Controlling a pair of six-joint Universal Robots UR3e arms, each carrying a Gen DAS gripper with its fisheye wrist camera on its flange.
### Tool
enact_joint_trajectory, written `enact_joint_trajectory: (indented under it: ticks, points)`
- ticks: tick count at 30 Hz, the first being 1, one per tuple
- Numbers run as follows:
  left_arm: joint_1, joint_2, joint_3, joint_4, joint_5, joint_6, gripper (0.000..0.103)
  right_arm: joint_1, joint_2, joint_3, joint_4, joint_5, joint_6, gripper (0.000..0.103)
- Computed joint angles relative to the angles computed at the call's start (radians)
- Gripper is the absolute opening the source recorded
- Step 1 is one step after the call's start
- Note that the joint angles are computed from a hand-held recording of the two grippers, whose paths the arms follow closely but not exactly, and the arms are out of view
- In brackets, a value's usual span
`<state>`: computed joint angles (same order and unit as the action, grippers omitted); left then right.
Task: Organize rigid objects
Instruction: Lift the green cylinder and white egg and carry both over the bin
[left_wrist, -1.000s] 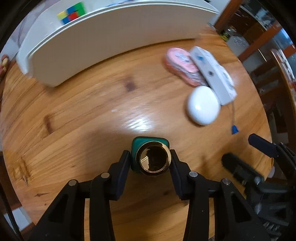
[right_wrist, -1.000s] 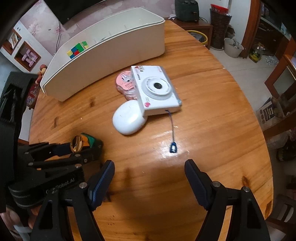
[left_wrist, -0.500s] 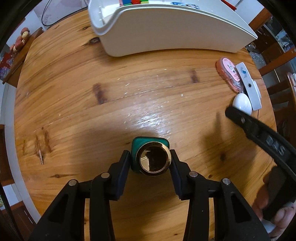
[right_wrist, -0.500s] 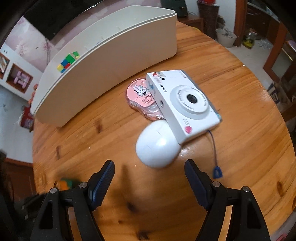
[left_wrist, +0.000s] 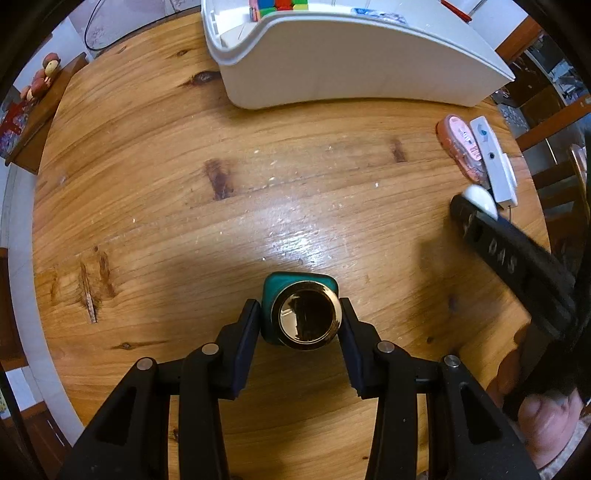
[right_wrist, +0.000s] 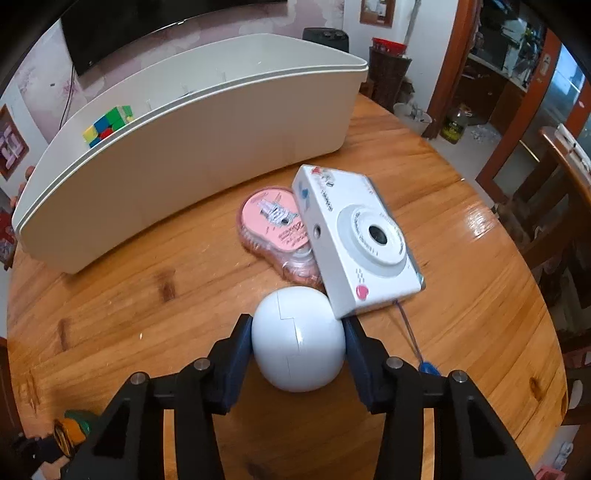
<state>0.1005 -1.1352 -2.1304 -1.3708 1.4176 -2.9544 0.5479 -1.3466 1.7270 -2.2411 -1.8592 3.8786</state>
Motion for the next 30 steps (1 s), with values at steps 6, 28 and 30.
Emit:
enact_joint_trajectory:
  ticks: [6,28,30]
  points:
    - [0.052,0.032,0.088,-0.085,-0.032,0.065,0.045,0.059,-0.116,0.076,-0.015,0.004,-0.037,0.049]
    - [-0.117,-0.586,1.348,-0.422,-0.033,-0.035,0.045,-0.044,-0.078,-0.669,0.268,-0.005,-0.318,0.049]
    - [-0.135,-0.718,1.558,-0.449,-0.024,-0.053,0.045,-0.056,-0.044,-0.748,0.289,-0.008,-0.332,0.049]
